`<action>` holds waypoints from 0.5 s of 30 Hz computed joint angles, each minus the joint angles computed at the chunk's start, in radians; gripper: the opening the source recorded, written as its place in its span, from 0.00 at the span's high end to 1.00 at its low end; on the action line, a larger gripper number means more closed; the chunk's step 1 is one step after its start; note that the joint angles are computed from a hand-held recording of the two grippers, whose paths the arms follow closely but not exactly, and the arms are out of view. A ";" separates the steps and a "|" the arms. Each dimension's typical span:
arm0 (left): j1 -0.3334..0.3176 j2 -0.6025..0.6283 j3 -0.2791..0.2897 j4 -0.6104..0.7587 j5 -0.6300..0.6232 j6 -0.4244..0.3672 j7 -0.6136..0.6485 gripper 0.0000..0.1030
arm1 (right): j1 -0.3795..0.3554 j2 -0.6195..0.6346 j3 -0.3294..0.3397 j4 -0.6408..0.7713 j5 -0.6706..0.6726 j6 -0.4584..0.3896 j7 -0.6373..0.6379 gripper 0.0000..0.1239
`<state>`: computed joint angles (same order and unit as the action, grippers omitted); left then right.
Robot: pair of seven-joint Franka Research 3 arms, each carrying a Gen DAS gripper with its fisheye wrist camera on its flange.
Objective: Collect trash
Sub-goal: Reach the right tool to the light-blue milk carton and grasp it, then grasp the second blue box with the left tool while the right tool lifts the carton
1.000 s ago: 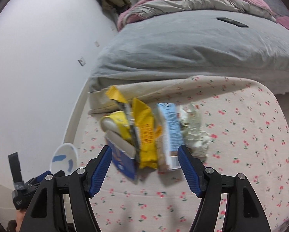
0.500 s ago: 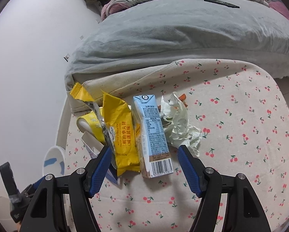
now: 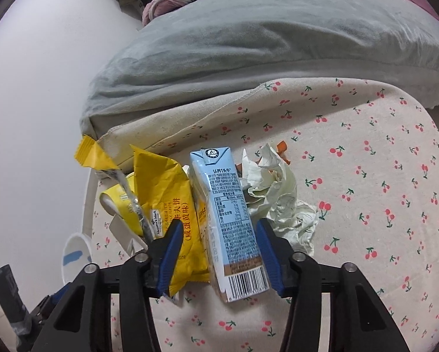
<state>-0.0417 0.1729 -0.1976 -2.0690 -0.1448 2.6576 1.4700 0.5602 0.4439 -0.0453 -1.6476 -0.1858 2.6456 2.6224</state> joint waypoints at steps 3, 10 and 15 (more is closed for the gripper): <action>-0.002 0.005 -0.005 0.006 -0.006 -0.006 0.006 0.04 | 0.015 0.021 -0.016 0.030 -0.029 -0.037 0.015 0.59; -0.010 0.024 -0.014 0.031 -0.008 -0.015 0.010 0.04 | -0.016 0.070 0.020 0.073 0.031 -0.064 -0.029 0.60; -0.015 0.045 -0.024 0.049 -0.010 -0.017 0.021 0.04 | -0.031 0.096 0.045 0.090 0.104 -0.080 -0.105 0.66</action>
<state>-0.0566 0.2177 -0.2213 -2.0201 -0.1549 2.6405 1.4915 0.5289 0.5403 -0.0008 -1.5578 -0.0819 2.5660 2.5176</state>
